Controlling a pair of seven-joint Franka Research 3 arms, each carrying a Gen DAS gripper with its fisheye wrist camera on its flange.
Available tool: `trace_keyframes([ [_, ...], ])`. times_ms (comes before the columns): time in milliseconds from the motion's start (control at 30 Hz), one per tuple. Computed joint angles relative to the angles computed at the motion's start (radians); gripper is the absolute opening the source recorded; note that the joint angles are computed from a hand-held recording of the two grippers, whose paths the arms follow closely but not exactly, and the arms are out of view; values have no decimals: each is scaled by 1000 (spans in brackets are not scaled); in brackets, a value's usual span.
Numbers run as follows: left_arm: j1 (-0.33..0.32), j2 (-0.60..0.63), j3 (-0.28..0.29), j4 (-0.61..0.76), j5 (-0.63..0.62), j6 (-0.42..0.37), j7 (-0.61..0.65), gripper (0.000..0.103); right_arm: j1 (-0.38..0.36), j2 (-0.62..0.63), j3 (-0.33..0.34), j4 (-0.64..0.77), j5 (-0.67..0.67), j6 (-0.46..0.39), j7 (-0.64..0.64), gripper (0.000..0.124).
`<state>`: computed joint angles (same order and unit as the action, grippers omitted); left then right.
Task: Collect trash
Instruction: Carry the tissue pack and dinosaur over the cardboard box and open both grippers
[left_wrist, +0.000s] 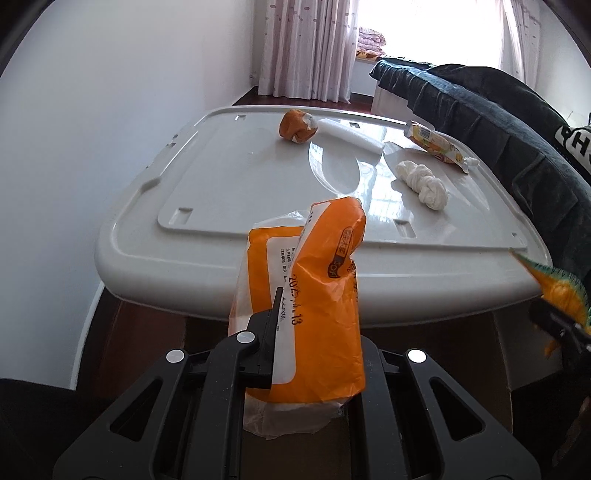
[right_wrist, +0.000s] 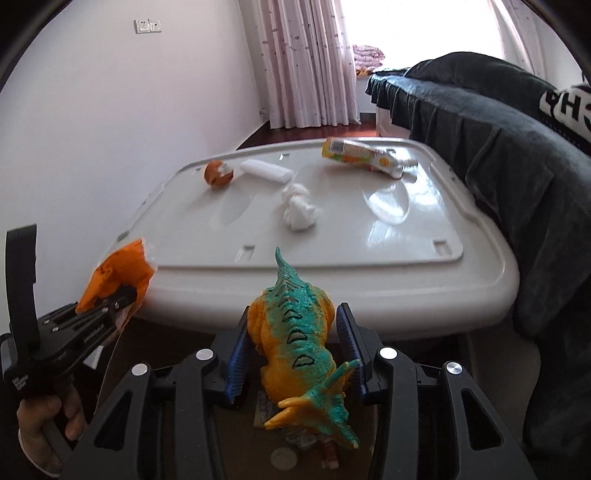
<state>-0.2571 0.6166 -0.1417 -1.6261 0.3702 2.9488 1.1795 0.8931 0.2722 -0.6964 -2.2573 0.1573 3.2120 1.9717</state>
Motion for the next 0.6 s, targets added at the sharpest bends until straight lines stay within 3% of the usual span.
trace_keyframes([
  [100,82,-73,-91,-131,-52,10,72,11,23,-34,10,-65,32,2,41,44],
  [167,108,-113,-123,-206,-82,2,107,11,-9,-55,62,-96,46,2,57,44],
  [200,114,-130,-132,-236,-93,-14,124,11,17,-55,43,-103,41,-11,76,44],
  [300,113,-161,-139,-286,-115,-59,170,11,38,-54,34,-104,-1,-60,116,44],
  [467,53,-160,-85,-290,-81,-114,173,11,111,-26,-36,-81,-126,-121,203,44],
  [600,41,-100,-77,-224,-97,-173,168,11,54,-11,17,-56,-164,-165,214,44],
])
